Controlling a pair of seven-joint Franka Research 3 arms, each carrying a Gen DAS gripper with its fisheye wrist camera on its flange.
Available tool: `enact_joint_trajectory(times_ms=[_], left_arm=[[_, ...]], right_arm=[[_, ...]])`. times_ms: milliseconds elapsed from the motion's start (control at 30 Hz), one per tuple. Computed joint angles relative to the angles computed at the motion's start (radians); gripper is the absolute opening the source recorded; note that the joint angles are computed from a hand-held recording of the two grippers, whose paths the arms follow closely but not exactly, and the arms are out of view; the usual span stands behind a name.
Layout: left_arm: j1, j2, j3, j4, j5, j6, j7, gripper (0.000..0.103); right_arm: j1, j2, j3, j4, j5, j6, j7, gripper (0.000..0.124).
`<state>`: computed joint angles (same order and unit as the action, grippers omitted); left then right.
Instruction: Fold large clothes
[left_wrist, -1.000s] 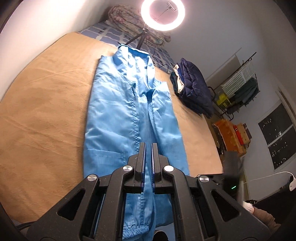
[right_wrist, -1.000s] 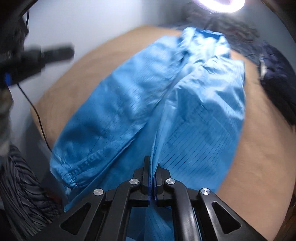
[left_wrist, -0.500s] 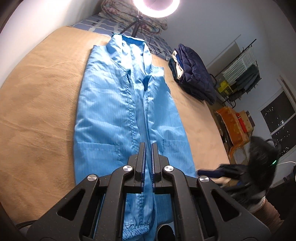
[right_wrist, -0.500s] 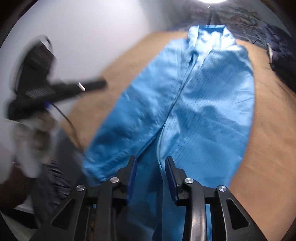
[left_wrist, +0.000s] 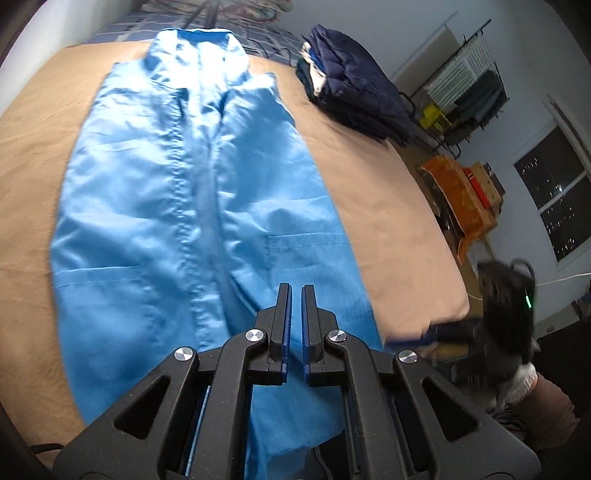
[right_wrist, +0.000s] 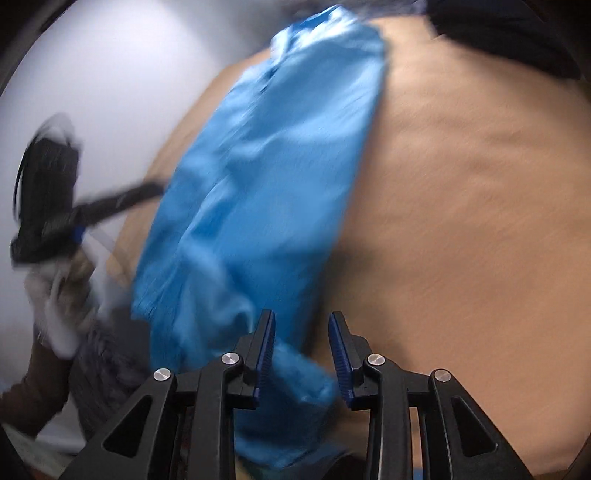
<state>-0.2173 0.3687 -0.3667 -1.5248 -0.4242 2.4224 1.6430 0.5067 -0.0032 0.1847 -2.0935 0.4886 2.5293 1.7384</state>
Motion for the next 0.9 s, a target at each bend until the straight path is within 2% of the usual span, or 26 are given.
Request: enact_joint_trajectory(times_ms=[67,100,200,267,367,467,567,667,767,833,900], left_arm=[[-0.011,0.020,0.001,0.024,0.020,-0.019,-0.006,0.001],[-0.016,0.030,0.002,0.036,0.031,-0.033,-0.011,0.001],[-0.034,0.058,0.006,0.065,0.075,-0.078,-0.023,0.001],[-0.038,0.061,0.008,0.066,0.097,-0.097,-0.022,0.001],[-0.040,0.059,0.011,0.057,0.118,-0.120,-0.021,0.001],[-0.044,0.062,0.021,0.050,0.143,-0.151,-0.041,0.001],[-0.045,0.055,0.026,0.029,0.162,-0.163,-0.049,0.001],[-0.028,0.020,0.022,-0.018,0.140,-0.128,-0.040,0.001],[0.005,-0.044,0.019,-0.093,0.076,-0.049,-0.020,0.001],[0.026,-0.089,0.026,-0.144,0.031,0.005,-0.010,0.017],[0.039,-0.123,0.041,-0.183,0.005,0.051,-0.016,0.025]], right_arm=[[0.021,0.006,0.018,0.017,0.137,-0.029,-0.132,0.031],[0.031,0.017,0.027,0.038,0.163,-0.053,-0.178,0.031],[0.058,0.031,0.044,0.079,0.137,-0.093,-0.238,0.031],[0.067,0.014,0.045,0.074,0.113,-0.086,-0.251,0.031],[0.061,-0.027,0.032,0.028,0.087,-0.023,-0.190,0.031],[0.045,-0.033,0.025,-0.003,-0.043,0.036,-0.043,0.031],[0.047,0.000,0.028,0.008,-0.063,0.086,-0.004,0.030],[0.066,0.078,0.035,0.082,-0.175,0.061,0.033,0.030],[0.088,0.160,0.039,0.166,-0.239,0.007,0.011,0.030],[0.093,0.194,0.043,0.204,-0.238,-0.030,-0.040,0.030],[0.084,0.207,0.046,0.233,-0.202,-0.061,-0.101,0.030]])
